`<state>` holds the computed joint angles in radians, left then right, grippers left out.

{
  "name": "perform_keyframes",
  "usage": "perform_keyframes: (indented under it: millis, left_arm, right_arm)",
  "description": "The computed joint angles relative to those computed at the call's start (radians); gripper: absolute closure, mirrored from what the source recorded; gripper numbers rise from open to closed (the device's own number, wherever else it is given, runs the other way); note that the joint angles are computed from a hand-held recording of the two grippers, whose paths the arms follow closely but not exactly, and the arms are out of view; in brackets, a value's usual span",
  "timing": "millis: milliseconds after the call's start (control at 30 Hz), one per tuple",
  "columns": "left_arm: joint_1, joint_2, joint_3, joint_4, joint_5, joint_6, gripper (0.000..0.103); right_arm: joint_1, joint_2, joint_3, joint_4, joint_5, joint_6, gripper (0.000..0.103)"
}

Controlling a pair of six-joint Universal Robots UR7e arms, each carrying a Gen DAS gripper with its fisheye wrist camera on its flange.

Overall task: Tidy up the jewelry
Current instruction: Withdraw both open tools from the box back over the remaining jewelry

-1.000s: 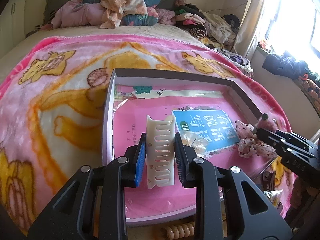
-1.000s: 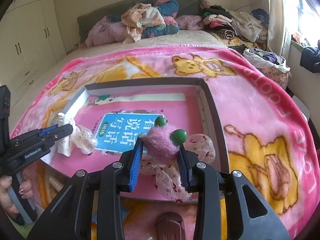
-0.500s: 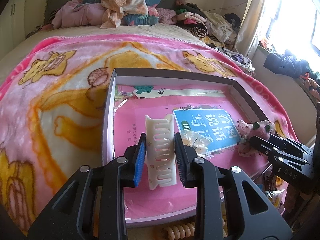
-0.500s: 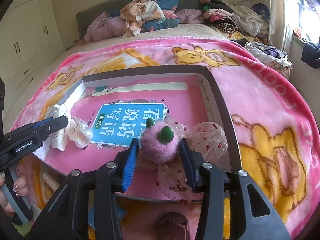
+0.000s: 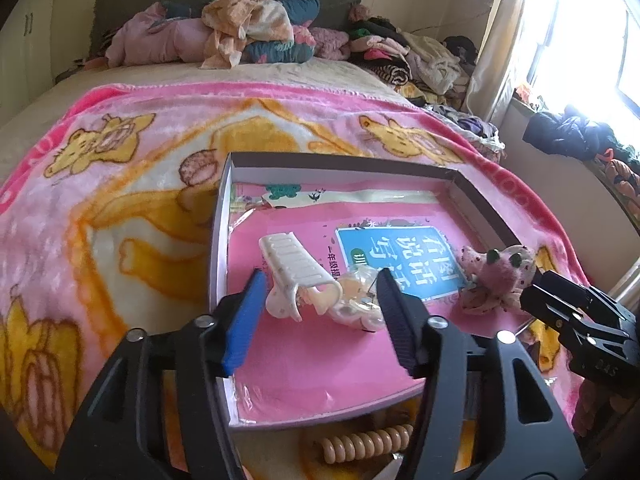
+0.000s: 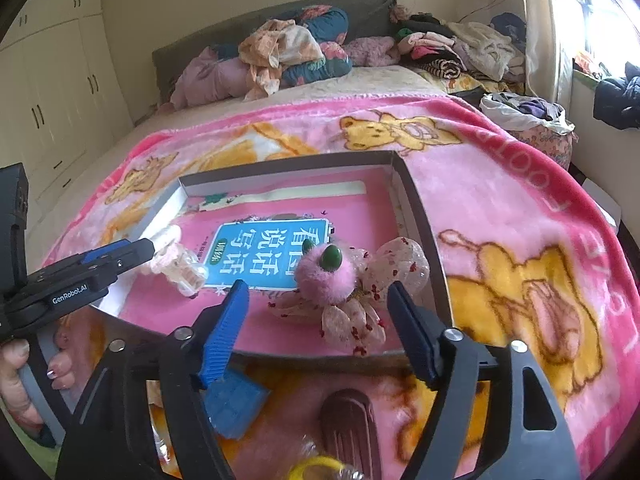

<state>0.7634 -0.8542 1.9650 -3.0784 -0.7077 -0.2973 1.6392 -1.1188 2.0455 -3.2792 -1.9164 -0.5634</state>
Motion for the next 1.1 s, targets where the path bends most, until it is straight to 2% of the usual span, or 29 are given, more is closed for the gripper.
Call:
perform_keyframes:
  millis: [200,433,633,1100]
  left_arm:
    - [-0.023,-0.013,0.019,-0.019,0.007,0.005,0.042]
    - [-0.051,-0.032,0.05,-0.048,0.022,0.001,0.019]
    - [-0.072,-0.05,0.079,-0.075,0.029,0.008,0.014]
    - [-0.108,-0.094,0.147,-0.073,0.056,-0.026,0.014]
  right_arm:
    - [0.007,-0.026,0.035,-0.025,0.002,-0.002,0.027]
    - [0.014,-0.061,0.079,-0.051,0.01,0.005,0.022]
    - [0.019,-0.094,0.123,-0.068,0.027,0.014,0.021]
    - [0.04,-0.132,0.199,-0.104,0.034,0.005,0.021]
